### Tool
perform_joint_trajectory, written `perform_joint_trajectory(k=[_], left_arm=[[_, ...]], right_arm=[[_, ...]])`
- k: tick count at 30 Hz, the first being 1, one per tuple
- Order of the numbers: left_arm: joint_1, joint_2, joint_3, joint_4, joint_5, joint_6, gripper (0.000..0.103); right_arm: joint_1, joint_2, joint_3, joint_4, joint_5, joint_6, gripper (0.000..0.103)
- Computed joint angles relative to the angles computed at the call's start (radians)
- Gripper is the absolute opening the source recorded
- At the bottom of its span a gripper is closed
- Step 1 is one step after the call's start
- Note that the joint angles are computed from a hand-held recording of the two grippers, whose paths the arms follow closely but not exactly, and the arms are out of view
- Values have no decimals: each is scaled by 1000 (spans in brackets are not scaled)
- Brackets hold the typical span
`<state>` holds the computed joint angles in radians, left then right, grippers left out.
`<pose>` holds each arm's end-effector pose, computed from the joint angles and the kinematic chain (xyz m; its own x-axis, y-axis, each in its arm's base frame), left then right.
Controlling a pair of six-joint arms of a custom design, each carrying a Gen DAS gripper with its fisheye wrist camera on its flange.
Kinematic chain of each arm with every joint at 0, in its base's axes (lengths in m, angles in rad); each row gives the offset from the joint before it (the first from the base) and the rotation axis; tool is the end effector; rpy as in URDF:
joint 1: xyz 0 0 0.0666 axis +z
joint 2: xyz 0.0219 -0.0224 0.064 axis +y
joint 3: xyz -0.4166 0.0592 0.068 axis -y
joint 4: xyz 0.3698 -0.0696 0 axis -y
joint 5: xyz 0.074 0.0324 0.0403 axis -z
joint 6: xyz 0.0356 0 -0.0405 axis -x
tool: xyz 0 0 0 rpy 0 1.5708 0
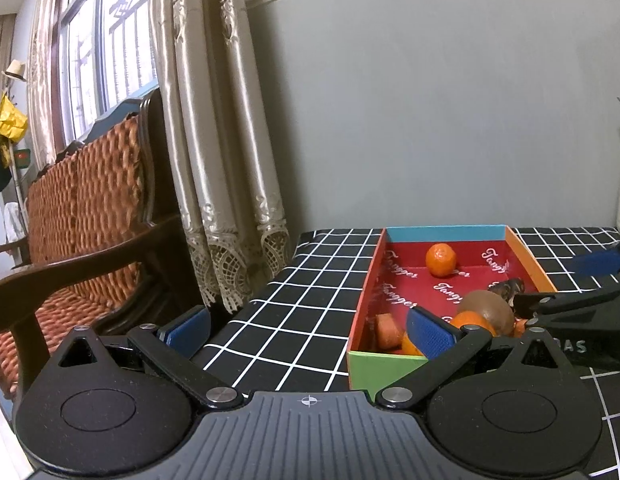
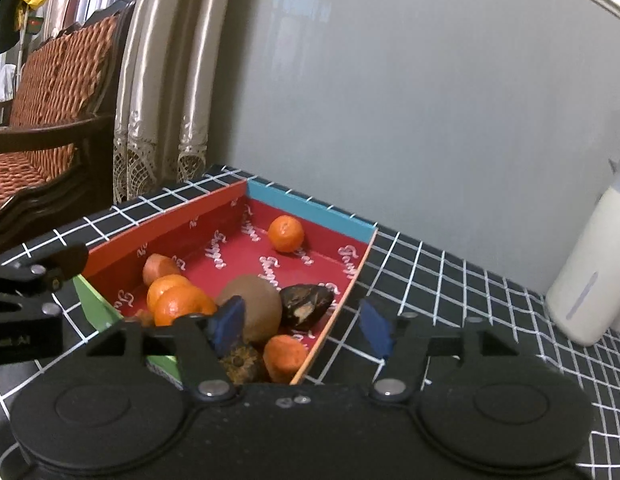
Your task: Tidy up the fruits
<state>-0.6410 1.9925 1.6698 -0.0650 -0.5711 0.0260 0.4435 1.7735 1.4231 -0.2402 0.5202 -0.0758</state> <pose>0.5734 -0.4043 0.3261 -0.3056 0.2007 -0.9308 0.0941 0.9791 0.1802 0.5558 0.2440 0.3395 -0.5015 -0.1655 -0.8492 0.0387 0.9763 -0.2131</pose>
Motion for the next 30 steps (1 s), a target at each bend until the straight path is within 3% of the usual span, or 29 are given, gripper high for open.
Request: perform_joint_trajectory(k=[2,4,9,13,18,21,23,26,29,30], left_arm=[[0,-3,-1,-6,10,15,103],[-3,-8,-2,-26,31,42,103],[-37,-63,-69,-22,83,123,103],[-80,-117,-155,36,75,109,103],[-128,-158,-232,78,70,80,103],[-151,-164,-253,96,71,66,103],[-157,-173,-282,161,94,69,103],[-168,-149,-260,163,83,45,103],[-182,-115,-223,145,46,-8,103],[-187,-109,-222,151,32,-21,103]], right_arm=[[2,-19,-16,12,19,9,91],[3,-46,-43,26,44,14,103],[8,-155,-174,49,110,-74,103],[21,-267,-304,21,178,-231,103],[44,-391,-479,97,235,-368,103],[41,-439,-541,220,262,-345,103],[30,-444,-557,261,299,-343,103],[-1,-430,-551,224,302,-387,103],[-18,-414,-581,262,308,-365,103],[-24,-399,-566,215,310,-403,103]])
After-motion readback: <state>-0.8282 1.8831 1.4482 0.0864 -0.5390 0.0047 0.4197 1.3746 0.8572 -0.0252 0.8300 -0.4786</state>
